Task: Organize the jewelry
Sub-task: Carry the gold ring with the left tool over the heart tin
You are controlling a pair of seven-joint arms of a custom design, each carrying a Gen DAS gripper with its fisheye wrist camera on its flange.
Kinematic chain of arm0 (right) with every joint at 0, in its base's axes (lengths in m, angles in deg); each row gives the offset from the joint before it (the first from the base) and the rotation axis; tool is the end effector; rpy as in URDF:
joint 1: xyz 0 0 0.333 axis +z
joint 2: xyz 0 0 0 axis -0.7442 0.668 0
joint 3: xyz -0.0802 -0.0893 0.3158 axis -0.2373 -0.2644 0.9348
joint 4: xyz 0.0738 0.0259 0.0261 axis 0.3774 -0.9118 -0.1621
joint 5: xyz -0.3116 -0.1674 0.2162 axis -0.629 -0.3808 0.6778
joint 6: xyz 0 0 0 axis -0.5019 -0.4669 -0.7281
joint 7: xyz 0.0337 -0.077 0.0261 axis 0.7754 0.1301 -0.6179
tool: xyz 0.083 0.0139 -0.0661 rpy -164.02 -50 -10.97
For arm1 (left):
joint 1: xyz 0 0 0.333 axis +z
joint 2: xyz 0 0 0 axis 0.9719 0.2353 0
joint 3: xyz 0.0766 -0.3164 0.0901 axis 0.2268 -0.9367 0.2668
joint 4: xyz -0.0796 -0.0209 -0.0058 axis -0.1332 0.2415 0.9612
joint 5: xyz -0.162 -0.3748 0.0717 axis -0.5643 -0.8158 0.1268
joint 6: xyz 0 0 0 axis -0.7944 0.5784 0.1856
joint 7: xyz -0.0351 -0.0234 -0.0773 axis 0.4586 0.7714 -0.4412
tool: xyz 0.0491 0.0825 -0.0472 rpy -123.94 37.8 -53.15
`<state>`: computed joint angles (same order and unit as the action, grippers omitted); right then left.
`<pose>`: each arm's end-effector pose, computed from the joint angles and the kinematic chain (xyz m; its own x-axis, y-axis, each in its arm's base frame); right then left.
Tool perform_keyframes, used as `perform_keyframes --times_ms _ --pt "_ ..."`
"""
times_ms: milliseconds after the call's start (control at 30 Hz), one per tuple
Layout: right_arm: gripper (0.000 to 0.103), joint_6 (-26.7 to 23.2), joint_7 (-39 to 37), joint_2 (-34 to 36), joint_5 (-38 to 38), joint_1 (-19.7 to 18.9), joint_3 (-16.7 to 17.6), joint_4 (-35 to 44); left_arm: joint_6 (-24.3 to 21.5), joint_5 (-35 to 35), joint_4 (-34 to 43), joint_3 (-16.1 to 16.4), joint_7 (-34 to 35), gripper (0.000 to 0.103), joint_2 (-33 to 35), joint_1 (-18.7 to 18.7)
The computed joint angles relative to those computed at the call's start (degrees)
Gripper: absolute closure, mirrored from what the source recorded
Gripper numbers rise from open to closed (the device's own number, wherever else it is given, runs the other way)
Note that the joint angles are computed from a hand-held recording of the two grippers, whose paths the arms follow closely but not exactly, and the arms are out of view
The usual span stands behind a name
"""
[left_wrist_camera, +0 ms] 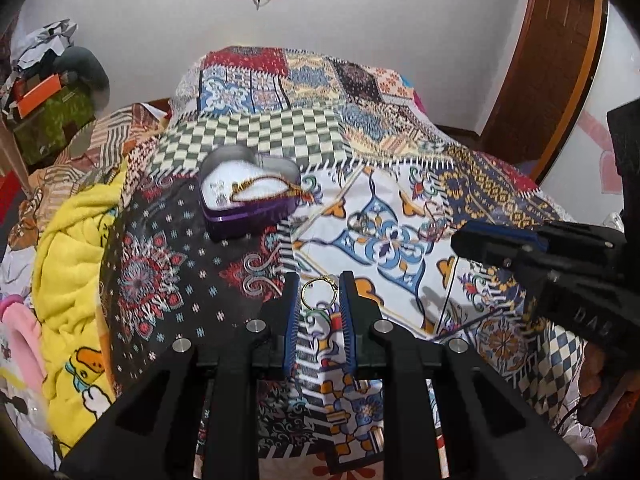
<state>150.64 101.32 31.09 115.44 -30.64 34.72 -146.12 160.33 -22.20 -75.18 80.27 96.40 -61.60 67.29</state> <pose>0.5955 0.2240 0.4200 0.4862 -0.8591 -0.1598 -0.6874 -0.2631 -0.6770 0.5838 -0.2115 0.3776 -0.1250 -0.9829 0.1349 -0.7351 0.0004 -0.6780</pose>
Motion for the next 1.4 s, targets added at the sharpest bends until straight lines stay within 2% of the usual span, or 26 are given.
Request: perform_keyframes --times_ms 300,400,600,833,1133,1400 --pt "0.094 2.5 -4.0 1.0 4.7 -0.8 1.3 4.6 1.4 11.1 2.6 7.5 -11.9 0.085 -0.4 -5.0" --pt "0.094 3.1 -4.9 1.7 5.1 -0.8 1.5 6.2 1.3 15.8 4.0 8.5 -16.4 0.085 -0.4 -5.1" --pt "0.094 3.2 -7.4 3.3 6.6 -1.1 2.4 9.4 0.7 25.0 7.4 9.2 -25.4 0.085 0.4 -4.1" --pt "0.094 1.7 -8.2 6.3 6.2 -1.0 3.0 13.9 0.3 30.4 11.6 7.8 -30.3 0.085 2.4 -1.2" --pt "0.094 -1.4 -7.4 11.9 2.8 -0.2 3.4 20.8 -0.4 27.5 14.7 6.9 -28.3 0.085 5.7 0.8" --pt "0.094 -5.3 -2.6 17.4 -3.1 1.0 2.2 27.0 -0.9 17.0 16.6 5.1 -17.1 0.085 9.6 2.4"
